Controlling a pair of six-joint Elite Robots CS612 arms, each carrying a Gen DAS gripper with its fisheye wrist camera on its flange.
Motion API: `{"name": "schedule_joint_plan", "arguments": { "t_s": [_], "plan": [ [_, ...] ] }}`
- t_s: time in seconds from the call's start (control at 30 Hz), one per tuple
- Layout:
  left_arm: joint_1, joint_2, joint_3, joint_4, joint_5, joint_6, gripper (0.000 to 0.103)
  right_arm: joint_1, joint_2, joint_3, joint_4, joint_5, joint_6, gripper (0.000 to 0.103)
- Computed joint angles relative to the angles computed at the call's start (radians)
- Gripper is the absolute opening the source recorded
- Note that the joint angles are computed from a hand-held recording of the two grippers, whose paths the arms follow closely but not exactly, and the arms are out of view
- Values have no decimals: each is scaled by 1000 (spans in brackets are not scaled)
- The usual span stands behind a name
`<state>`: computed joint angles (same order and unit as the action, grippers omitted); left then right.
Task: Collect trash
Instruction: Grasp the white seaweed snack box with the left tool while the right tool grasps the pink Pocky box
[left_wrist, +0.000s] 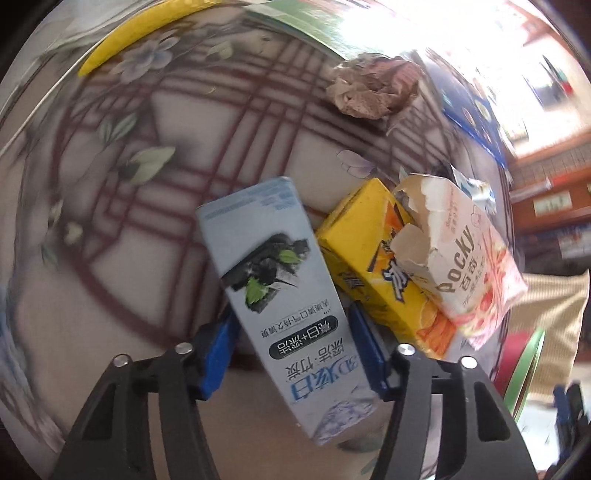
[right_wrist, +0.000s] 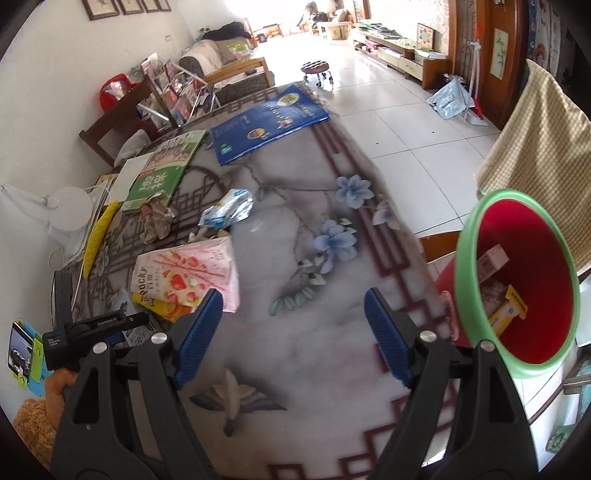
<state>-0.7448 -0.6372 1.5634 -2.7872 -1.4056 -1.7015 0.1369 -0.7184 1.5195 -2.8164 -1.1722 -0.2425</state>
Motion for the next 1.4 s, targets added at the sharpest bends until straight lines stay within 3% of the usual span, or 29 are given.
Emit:
{"name": "schedule_joint_plan", "arguments": {
  "t_s": [0.07, 0.13, 0.23, 0.3, 0.37, 0.5, 0.6, 0.77, 0.83, 0.97, 1.03, 1.13, 1.27, 1.33, 1.4],
  "plan": [
    [6, -13, 17, 15, -3, 79, 53, 21, 9, -15, 25, 7, -45, 78],
    [9, -26, 28, 47, 5, 145, 53, 47, 21, -39, 58, 0, -144, 78],
    [17, -45, 47, 91, 23, 258, 53, 94, 45, -102, 149, -39, -358, 82],
    [23, -49, 53, 93, 23, 301, 53, 120, 64, -152, 222, -47, -481, 90],
    [27, -48, 56, 82, 23, 315, 53, 143, 91, -225, 361, -53, -600, 93],
    [27, -47, 66, 53, 34, 325, 54, 199, 138, -321, 459, -196, -796, 93],
    [19, -53, 82, 47, 43, 334, 56, 227, 175, -391, 533, -281, -875, 94],
    [11, -60, 105, 39, 54, 317, 57, 244, 229, -508, 721, -315, -870, 94],
    [11, -62, 111, 38, 58, 313, 60, 241, 232, -521, 766, -294, -864, 87],
    [11, -63, 118, 35, 66, 298, 62, 229, 226, -526, 810, -237, -796, 60],
    [13, -62, 119, 32, 62, 292, 62, 220, 219, -527, 826, -191, -747, 39],
    [16, -57, 113, 38, 54, 297, 61, 205, 216, -541, 861, -121, -670, 27],
    [16, -54, 106, 46, 46, 304, 61, 202, 211, -531, 901, -91, -664, 27],
    [13, -55, 108, 49, 49, 303, 61, 203, 208, -522, 919, -85, -663, 39],
    [11, -57, 107, 57, 50, 297, 61, 207, 199, -496, 910, -85, -670, 66]
  ]
}}
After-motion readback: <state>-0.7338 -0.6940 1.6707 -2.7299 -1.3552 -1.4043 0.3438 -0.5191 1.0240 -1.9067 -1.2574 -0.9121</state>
